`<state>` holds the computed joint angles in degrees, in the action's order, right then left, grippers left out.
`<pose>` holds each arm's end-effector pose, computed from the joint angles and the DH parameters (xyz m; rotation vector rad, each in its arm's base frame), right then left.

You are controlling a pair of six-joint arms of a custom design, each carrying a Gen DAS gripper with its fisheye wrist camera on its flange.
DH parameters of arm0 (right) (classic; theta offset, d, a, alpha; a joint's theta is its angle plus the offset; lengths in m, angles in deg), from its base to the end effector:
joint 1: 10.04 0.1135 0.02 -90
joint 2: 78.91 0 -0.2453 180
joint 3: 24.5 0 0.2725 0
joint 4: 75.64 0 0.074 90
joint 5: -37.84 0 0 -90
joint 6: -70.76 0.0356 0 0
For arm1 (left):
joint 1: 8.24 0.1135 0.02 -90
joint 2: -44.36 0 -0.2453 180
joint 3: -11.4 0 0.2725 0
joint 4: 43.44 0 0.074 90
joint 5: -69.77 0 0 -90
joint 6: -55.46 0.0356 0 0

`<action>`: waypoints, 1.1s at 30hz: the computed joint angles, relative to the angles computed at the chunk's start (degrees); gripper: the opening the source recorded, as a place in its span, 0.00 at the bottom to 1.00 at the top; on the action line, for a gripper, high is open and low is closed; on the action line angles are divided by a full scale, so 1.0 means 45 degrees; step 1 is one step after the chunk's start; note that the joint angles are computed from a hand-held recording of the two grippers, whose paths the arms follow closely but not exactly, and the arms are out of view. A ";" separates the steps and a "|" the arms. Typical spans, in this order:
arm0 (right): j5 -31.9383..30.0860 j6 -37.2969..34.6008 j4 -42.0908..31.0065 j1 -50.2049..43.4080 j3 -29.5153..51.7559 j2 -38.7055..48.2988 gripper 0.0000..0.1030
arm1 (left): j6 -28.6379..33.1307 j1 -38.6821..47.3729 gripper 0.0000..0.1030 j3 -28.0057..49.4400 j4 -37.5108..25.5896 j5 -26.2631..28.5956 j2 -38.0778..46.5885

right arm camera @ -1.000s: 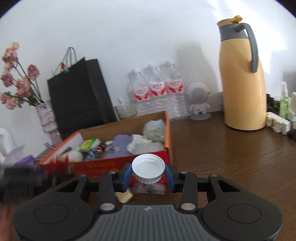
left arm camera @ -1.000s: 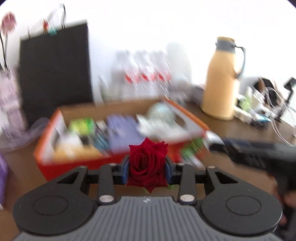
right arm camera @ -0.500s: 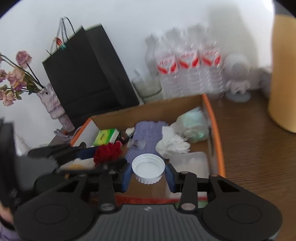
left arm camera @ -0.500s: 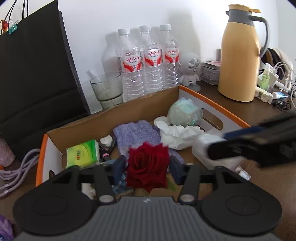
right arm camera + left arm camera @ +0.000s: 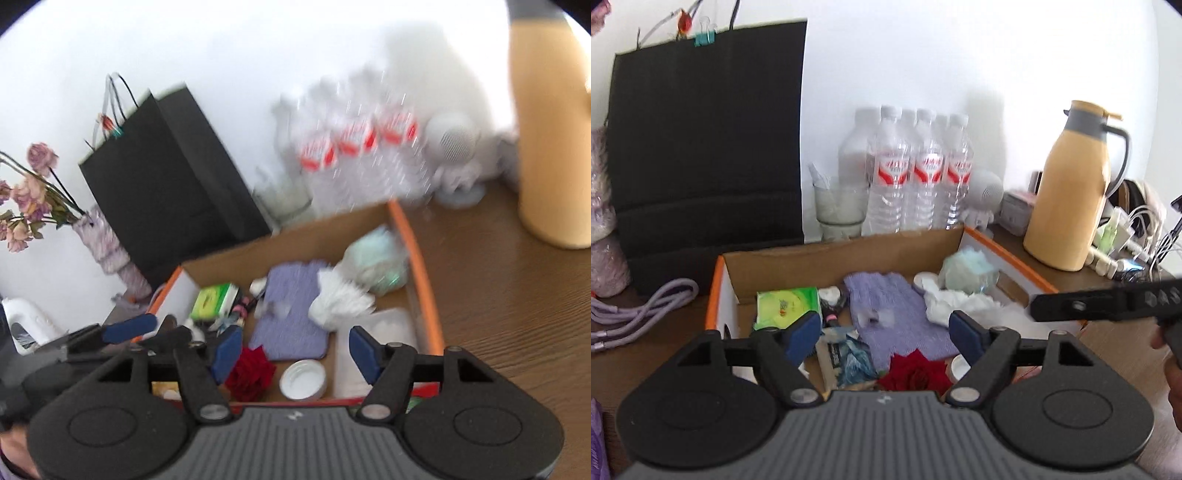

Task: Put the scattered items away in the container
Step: 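Lower the cap and rose into the box and open both grippers, then grasp the small wrapped soap with the right gripper while the left grasps a clear wrapper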

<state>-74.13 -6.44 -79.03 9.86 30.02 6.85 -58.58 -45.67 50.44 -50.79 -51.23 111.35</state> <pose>0.2991 0.1224 0.1560 -0.3614 2.1910 0.7378 0.2098 -0.1375 0.1512 -0.0535 2.0888 -0.0537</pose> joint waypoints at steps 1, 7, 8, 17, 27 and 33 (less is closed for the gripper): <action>0.0366 -0.0138 0.0702 -0.0015 -0.0935 -0.0722 0.62 | -0.0045 -0.0235 0.77 -0.0064 -0.0085 -0.0328 -0.0170; -0.0129 -0.1597 0.3365 -0.0468 -0.4904 -0.2483 0.57 | -0.1057 -0.2303 0.76 -0.0418 -0.1236 -0.3000 -0.1211; 0.0194 -0.2124 0.3062 -0.0257 -0.4897 -0.2299 0.49 | -0.1285 -0.2670 0.75 -0.0541 -0.1438 -0.3202 -0.1475; 0.2956 -0.4160 0.3551 0.1843 -0.3625 0.0318 0.27 | -0.3391 -0.5467 0.50 -0.0766 -0.1467 -0.3836 0.0437; 0.2085 -0.2799 0.3911 0.0170 -0.5338 -0.2139 0.22 | -0.5382 -0.4784 0.70 0.2982 -0.1943 -0.2782 0.5990; 0.0711 -0.1779 0.4792 -0.1120 -0.5937 -0.2386 0.22 | -0.7029 -0.4345 0.65 0.5168 -0.3210 -0.2510 0.8069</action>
<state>-70.93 -14.45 -57.47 4.82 3.30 -3.89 -90.21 -65.23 73.70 -65.23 -62.52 147.66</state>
